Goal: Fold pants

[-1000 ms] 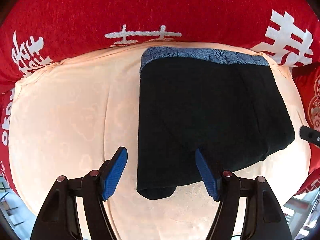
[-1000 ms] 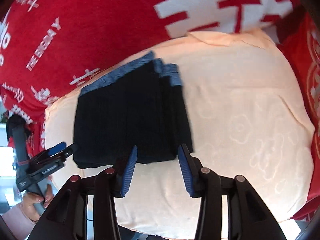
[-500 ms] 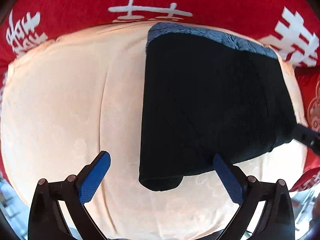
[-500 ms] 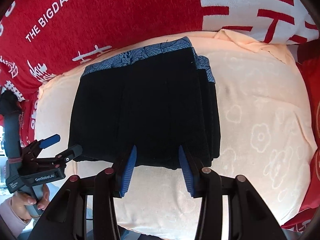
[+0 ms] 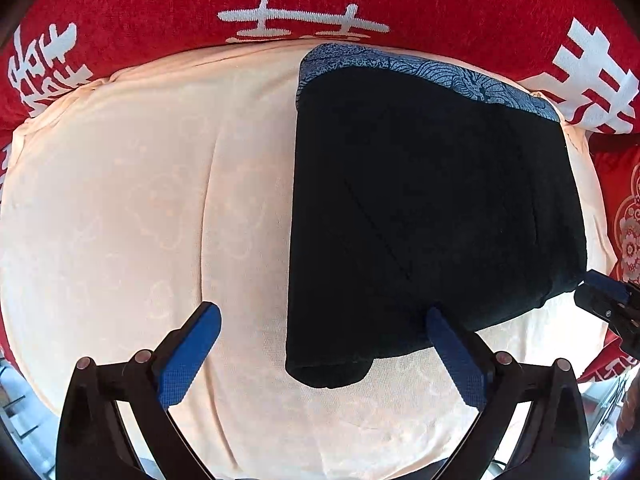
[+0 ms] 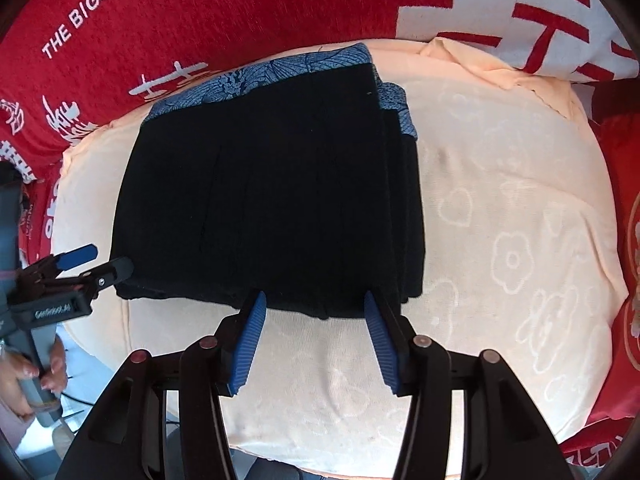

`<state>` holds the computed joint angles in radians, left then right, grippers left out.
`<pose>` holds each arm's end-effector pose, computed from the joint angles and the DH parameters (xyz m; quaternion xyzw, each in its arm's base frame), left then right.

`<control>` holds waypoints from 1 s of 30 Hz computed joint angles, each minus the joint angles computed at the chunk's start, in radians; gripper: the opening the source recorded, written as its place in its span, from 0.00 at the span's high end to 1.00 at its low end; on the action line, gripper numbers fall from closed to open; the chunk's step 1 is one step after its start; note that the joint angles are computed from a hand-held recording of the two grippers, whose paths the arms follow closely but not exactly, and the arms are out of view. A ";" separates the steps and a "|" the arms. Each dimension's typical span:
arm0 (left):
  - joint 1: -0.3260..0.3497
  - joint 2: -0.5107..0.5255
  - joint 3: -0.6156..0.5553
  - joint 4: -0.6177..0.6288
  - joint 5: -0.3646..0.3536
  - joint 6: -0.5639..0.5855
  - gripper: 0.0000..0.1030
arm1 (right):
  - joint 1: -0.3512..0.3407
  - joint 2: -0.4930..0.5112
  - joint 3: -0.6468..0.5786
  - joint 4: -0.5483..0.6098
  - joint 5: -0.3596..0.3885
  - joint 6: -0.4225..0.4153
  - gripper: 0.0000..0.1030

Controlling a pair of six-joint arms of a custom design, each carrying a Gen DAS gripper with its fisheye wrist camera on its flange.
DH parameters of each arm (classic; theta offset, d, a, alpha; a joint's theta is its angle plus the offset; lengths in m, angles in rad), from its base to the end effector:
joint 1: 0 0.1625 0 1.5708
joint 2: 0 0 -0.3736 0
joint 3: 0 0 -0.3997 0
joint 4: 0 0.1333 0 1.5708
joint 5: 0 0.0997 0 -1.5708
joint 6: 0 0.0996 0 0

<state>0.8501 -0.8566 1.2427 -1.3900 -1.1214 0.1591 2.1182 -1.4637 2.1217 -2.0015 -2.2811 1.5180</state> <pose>-0.2969 -0.6056 0.1651 0.4550 0.8203 0.2027 0.2811 0.2854 -0.3370 0.1935 -0.3997 -0.8424 0.2422 0.2684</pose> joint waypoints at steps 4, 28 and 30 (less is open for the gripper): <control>-0.003 0.001 0.001 -0.004 0.003 -0.005 0.00 | 0.009 -0.021 0.015 0.013 0.009 0.022 0.43; 0.025 0.128 -0.159 0.070 -0.116 -0.118 0.00 | -0.004 -0.222 0.260 -0.297 0.048 0.000 0.24; 0.031 0.139 -0.173 0.073 -0.131 -0.119 0.00 | -0.014 -0.242 0.286 -0.336 0.058 -0.015 0.23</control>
<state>0.8812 -0.7175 1.0692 -1.3174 -1.2527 0.0405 2.1043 -1.7060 2.4072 -2.3371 -2.2236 1.5033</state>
